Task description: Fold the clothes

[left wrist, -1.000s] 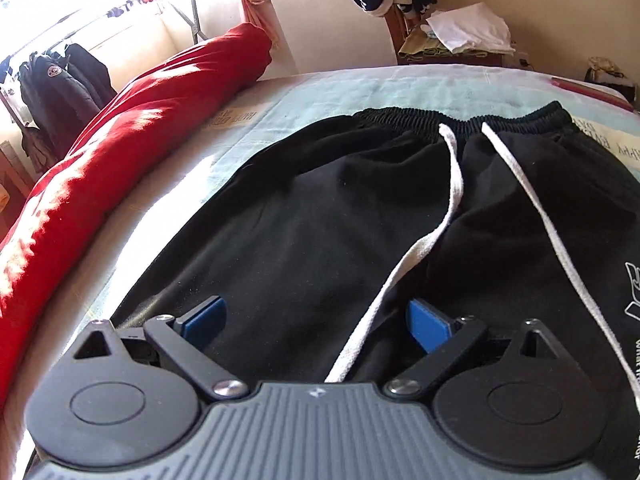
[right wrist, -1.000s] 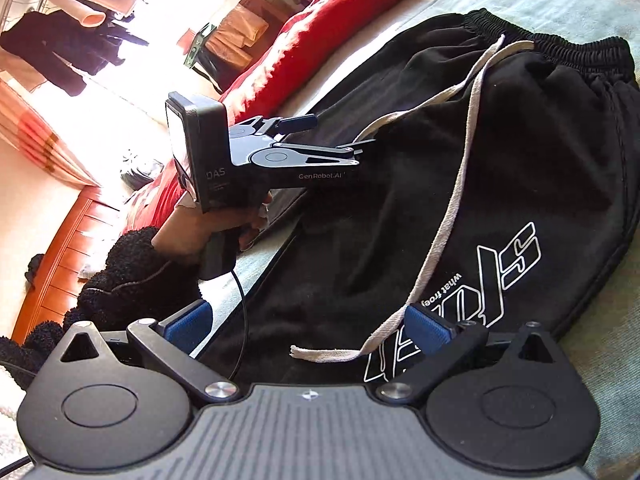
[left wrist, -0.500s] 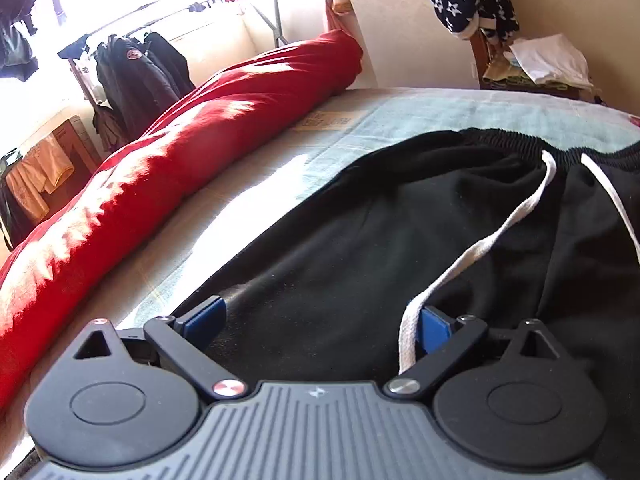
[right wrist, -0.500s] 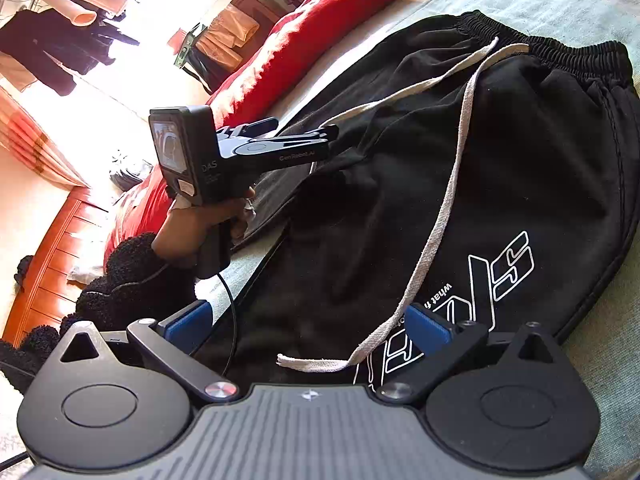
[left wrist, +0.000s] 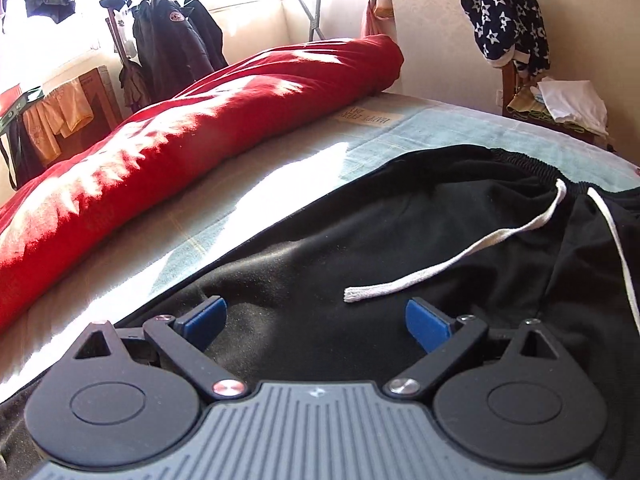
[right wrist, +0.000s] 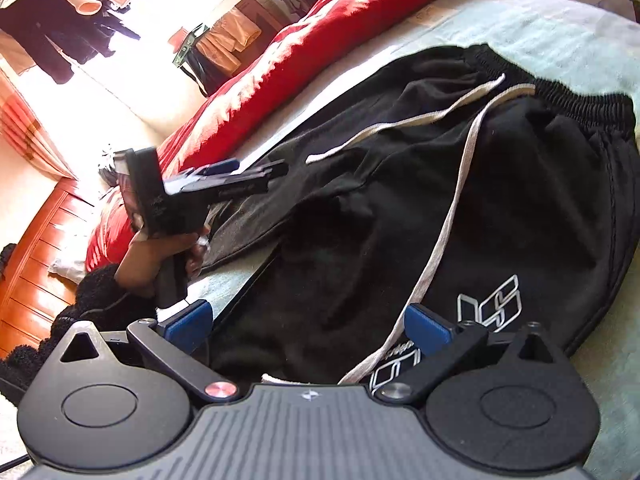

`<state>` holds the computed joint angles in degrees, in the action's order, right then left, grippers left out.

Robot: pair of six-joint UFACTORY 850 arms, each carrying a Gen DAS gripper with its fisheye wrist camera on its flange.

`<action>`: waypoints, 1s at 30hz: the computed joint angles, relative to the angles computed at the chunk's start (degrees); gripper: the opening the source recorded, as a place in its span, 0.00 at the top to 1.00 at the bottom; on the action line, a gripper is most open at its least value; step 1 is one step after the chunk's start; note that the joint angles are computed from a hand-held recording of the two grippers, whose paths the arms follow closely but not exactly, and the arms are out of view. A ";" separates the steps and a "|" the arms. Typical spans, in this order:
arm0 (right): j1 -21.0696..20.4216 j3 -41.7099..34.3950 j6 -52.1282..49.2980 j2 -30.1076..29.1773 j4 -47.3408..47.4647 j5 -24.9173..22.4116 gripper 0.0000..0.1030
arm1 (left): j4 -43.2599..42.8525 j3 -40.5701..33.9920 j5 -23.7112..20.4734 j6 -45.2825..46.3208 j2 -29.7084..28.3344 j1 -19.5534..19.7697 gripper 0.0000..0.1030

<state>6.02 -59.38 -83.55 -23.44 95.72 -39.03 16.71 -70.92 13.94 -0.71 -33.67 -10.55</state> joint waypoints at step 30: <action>-2.16 -6.05 2.70 -8.44 6.33 8.23 0.00 | 50.04 10.94 11.48 -56.32 7.54 3.07 0.06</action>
<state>3.86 -65.43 -80.85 -31.89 102.05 -30.79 66.75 -59.98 25.43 -57.03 -26.14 -7.48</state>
